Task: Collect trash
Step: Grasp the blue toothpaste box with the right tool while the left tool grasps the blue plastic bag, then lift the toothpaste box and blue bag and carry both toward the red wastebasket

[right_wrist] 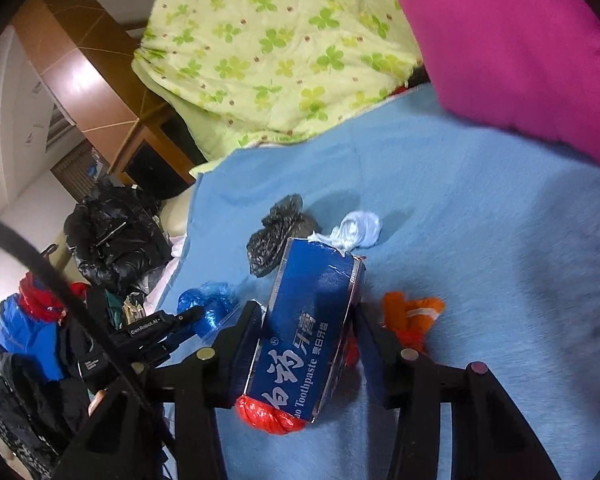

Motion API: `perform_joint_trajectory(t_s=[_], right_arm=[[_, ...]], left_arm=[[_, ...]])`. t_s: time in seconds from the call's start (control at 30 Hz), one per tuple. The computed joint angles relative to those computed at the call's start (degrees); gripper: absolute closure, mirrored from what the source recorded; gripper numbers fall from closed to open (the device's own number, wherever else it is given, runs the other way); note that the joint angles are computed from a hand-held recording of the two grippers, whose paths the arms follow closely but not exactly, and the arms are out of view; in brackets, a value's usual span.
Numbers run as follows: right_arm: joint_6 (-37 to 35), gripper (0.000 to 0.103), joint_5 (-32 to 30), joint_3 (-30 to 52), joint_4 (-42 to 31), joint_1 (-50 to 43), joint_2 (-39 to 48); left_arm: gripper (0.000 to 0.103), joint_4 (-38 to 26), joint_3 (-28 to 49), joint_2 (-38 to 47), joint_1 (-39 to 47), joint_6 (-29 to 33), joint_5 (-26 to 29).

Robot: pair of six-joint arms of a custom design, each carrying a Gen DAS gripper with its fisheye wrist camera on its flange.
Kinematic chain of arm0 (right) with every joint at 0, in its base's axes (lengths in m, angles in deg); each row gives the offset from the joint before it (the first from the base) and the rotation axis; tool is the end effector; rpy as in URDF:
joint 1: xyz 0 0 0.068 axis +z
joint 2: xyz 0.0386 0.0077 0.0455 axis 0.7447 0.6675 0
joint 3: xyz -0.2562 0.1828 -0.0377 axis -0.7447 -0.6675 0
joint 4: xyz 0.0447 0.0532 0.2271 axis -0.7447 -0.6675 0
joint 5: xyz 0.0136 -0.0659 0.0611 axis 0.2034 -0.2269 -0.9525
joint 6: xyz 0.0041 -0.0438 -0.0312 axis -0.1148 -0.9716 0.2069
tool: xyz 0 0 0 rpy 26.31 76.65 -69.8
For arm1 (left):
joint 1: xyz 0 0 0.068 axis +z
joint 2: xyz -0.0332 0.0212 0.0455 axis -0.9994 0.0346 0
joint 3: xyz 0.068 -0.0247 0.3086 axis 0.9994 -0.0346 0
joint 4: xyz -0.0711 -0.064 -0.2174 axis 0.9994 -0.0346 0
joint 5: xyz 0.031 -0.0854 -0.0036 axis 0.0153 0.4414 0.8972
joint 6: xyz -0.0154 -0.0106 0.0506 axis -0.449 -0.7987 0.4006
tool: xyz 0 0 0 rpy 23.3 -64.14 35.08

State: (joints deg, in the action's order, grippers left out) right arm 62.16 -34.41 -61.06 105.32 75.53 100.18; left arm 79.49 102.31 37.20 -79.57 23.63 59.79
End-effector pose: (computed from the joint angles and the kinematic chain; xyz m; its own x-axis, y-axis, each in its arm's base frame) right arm 0.1856 0.0873 0.1433 -0.5558 0.6110 -0.5637 0.2804 0.7761 0.5648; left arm 0.4057 0.0397 0.1302 -0.8673 -0.1134 -0.4848 0.1646 0.8536 -0.4942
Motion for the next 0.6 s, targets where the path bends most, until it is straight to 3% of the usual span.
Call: perform_joint_trajectory(t_s=[0.3,0.6], right_arm=[[0.4,0.053,8.1,-1.7,-12.4,5.7,-14.9],[1.9,0.053,17.3,-0.9,-28.1,11.5,-29.5]], left_arm=[[0.069,2.9,-6.3,-5.8,1.5,2.9,2.6],[0.069,12.0,-16.7,-15.4,2.9,7.0,4.2]])
